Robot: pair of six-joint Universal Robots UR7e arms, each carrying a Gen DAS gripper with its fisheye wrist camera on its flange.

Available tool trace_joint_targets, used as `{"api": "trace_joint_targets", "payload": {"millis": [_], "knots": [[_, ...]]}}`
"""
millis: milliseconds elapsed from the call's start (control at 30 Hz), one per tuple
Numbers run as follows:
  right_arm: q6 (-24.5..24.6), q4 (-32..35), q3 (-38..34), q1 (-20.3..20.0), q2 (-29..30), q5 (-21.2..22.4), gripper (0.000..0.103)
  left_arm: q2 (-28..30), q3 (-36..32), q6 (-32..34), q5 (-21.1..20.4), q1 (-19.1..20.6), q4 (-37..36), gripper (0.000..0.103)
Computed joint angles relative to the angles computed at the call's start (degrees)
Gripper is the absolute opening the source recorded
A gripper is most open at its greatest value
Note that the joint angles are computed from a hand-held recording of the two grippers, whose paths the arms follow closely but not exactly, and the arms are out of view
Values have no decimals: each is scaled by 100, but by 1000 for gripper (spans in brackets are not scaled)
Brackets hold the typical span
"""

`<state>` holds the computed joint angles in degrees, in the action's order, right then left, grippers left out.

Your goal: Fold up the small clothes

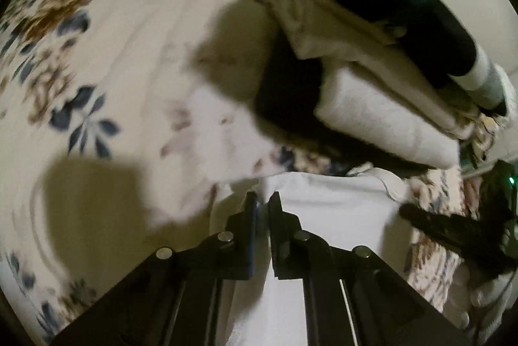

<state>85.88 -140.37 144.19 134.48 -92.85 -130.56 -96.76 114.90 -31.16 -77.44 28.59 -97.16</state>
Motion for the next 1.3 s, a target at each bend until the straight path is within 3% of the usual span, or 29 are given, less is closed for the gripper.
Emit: {"api": "trace_joint_targets", "payload": {"millis": [67,200,267,333,367,467,600,667,700,733,767,800,833,867,933,1133,1300], "knots": [[385,384,-91,26,16,-188,11,114,-46,249,-139,97,-6,5],[434,506,-89,-198,54,92,14,418,-249,620,-800,682,171,10],[373,204,66,-247,-163,270,33,306,-343,695,-1085,912,108,24],[321,-165,308,-168,-498,289,59,104,-317,706,-1255,1108,-113,68],[235,-300,404,-163,-652,284,62,61,-271,703,-1369,1210,-263,71],[-261,-688,679,-390,-921,534,62,187,-179,775,-1718,1449,-338,71],[-1054,-1524,1049,-886,-1035,935,63,387,-44,1046,-1550,1252,-526,71],[-1463,-1912,1133,-1048,-1001,1077,63,424,22,1169,-1451,1103,-740,65],[-1582,-2079,1156,-1059,-956,1123,63,426,27,1276,-1369,984,-769,47],[-1750,-2235,1164,-1104,-919,1205,61,469,10,1360,-1329,936,-769,15],[-1909,-2321,1136,-1143,-853,1280,56,523,-35,1442,-1330,890,-693,10],[-1971,-2330,1102,-1125,-771,1285,30,537,-54,1459,-1340,855,-668,10],[-1968,-2243,972,-1081,-595,1253,16,527,-55,1476,-1299,828,-679,10],[-1955,-2118,895,-1037,-538,1186,15,539,-68,1476,-1298,813,-683,9],[-1882,-1917,740,-832,-441,954,6,493,-118,1481,-1311,778,-662,9],[-1400,-1759,457,137,-212,358,3,-34,-352,1419,-1348,487,-493,9],[-535,-867,-178,1421,268,-1,3,-683,-562,1032,-1537,150,15,9]]}}
